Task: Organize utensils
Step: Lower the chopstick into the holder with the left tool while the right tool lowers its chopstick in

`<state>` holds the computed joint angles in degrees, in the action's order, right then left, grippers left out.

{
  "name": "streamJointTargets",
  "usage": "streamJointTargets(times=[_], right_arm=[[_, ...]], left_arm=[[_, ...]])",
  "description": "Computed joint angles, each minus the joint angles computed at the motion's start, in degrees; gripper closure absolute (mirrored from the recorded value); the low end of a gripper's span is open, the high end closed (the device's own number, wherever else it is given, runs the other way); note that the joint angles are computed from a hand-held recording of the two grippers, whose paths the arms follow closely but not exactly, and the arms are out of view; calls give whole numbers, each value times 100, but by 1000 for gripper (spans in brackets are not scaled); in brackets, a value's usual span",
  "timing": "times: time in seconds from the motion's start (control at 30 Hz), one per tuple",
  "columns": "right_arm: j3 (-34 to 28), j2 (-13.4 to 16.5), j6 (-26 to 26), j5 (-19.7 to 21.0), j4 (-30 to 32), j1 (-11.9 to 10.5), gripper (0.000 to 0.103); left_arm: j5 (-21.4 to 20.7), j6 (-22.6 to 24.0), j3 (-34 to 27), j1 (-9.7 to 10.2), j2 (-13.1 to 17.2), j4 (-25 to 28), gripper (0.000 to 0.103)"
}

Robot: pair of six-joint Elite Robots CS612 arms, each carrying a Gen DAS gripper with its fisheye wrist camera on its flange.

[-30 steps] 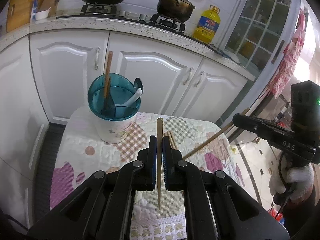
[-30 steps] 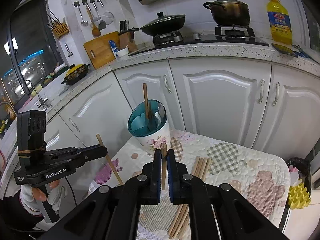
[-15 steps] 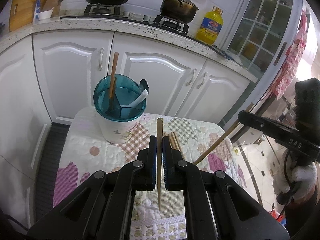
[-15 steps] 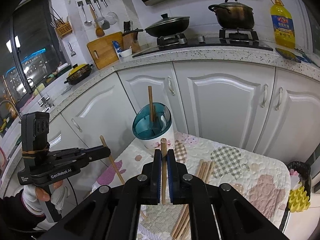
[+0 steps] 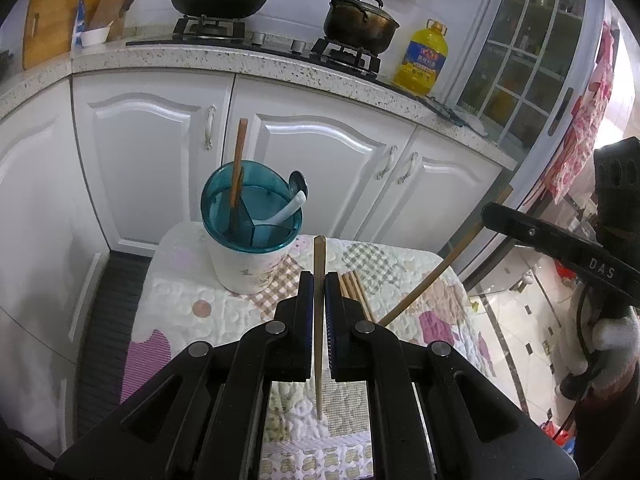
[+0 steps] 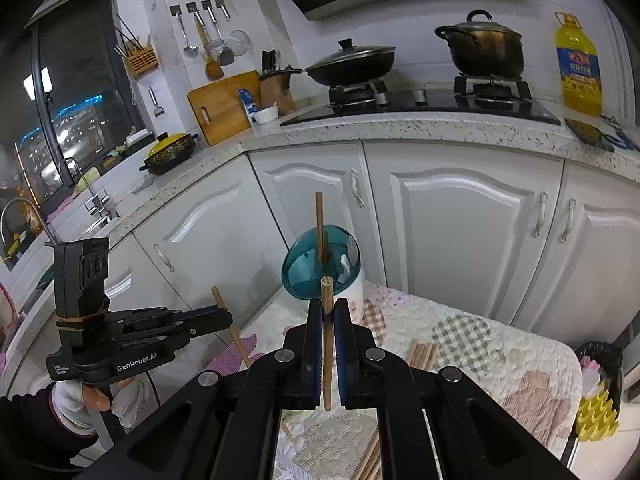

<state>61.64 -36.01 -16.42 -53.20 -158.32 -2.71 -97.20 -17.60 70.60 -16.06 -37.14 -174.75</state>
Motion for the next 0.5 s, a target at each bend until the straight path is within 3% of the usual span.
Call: streamJointTargets(times=[0.27,0.5], right_arm=[[-142,-2,-49,129,-46,47,98],[-602,128,-29,208,-33,126,98]], left_arm=[[-9,52,51,116,-173,-63,99],[263,99,-239,223,-207,-224,99]])
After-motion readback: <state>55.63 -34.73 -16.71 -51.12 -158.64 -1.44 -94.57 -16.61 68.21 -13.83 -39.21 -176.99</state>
